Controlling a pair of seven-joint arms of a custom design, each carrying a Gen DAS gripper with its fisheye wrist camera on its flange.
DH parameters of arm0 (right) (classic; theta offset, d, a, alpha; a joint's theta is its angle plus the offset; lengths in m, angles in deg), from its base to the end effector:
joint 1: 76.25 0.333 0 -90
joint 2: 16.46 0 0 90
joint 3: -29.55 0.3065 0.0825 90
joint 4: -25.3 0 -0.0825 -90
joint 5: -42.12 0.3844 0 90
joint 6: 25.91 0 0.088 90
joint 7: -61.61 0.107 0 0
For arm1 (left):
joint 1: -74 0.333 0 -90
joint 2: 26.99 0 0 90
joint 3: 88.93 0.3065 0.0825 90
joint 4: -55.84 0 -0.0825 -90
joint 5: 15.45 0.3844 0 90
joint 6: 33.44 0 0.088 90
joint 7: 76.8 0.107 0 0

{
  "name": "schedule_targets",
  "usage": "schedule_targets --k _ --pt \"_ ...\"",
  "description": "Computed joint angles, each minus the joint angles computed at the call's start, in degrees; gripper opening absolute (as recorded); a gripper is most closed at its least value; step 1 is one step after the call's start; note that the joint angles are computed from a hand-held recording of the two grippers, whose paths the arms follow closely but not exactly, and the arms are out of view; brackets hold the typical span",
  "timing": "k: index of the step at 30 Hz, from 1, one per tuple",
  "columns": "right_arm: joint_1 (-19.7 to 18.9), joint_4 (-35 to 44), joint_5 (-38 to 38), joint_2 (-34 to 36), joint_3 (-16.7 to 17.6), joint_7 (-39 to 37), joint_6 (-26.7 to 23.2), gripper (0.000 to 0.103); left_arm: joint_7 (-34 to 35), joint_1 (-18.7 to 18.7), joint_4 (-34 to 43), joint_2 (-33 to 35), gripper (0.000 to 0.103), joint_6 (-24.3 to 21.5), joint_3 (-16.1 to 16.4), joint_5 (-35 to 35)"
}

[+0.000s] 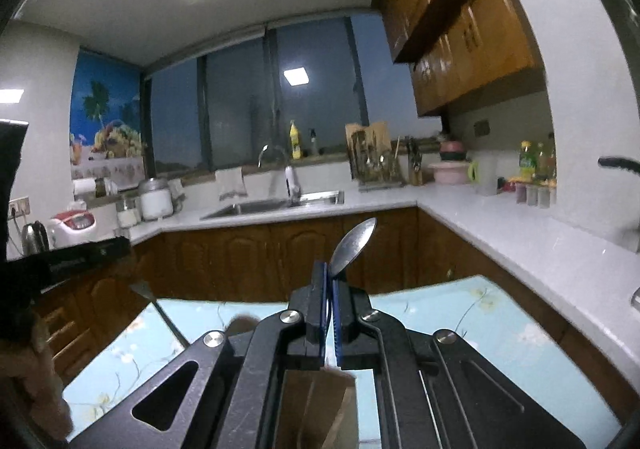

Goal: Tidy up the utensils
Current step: 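Lift the fork with the left tool while the right tool lifts the spoon toward the holder, then lower the fork into the wooden holder and open the left gripper while the right drops the spoon in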

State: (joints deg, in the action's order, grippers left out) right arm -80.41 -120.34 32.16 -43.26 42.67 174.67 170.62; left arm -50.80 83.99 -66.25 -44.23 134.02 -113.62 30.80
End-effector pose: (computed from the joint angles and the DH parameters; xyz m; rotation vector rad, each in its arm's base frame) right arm 0.4273 0.1032 0.5843 -1.3535 1.3307 -0.8898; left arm 0.4850 -0.2022 0.6203 -1.5976 1.4397 -1.0615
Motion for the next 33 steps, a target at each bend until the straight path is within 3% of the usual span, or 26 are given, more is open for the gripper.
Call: schedule_targets --k 2,4,7,12,15,18,24,31,32,33 --pt "3.2 -0.1 -1.4 0.5 -3.3 0.0 -1.0 0.002 -0.5 -0.1 -0.7 0.3 0.002 0.8 -0.1 0.2" --pt "8.7 -0.2 -3.5 1.0 -8.8 0.2 -2.1 0.002 -0.1 -0.5 -2.1 0.4 0.002 2.6 0.4 -0.5" --pt "20.3 -0.4 -6.7 0.7 -20.3 0.2 -4.9 0.002 3.6 -2.0 -3.6 0.8 0.002 4.8 1.7 -4.0" --pt "31.7 -0.4 -7.1 -0.7 -31.3 -2.8 -8.7 0.003 11.1 -3.3 -5.5 0.5 0.002 7.5 2.1 -10.4" --pt "35.9 -0.6 -5.0 -1.8 -35.1 -5.7 -10.1 0.003 20.3 -9.4 -6.4 1.2 0.003 8.4 6.7 -18.7" --pt "38.9 -0.4 -2.7 -2.9 -37.4 -8.4 -11.9 0.003 27.7 -14.2 -6.8 1.4 0.004 7.9 9.7 -25.7" --pt "42.4 0.3 2.8 -4.2 -39.7 -12.2 -14.9 0.004 33.5 -13.9 -7.4 0.8 0.005 6.9 8.0 -31.9" --pt "41.6 0.3 8.8 -5.6 -38.8 -15.0 -17.2 0.009 37.7 -13.0 -7.5 0.0 0.008 5.1 6.5 -39.0" --pt "41.0 0.3 9.4 -5.8 -38.3 -15.4 -17.6 0.012 37.9 -12.8 -7.5 -0.1 0.01 4.8 6.4 -39.5" --pt "41.4 0.2 10.4 -6.3 -38.6 -16.1 -17.9 0.023 38.0 -12.7 -7.6 -0.5 0.019 4.5 6.2 -40.0"
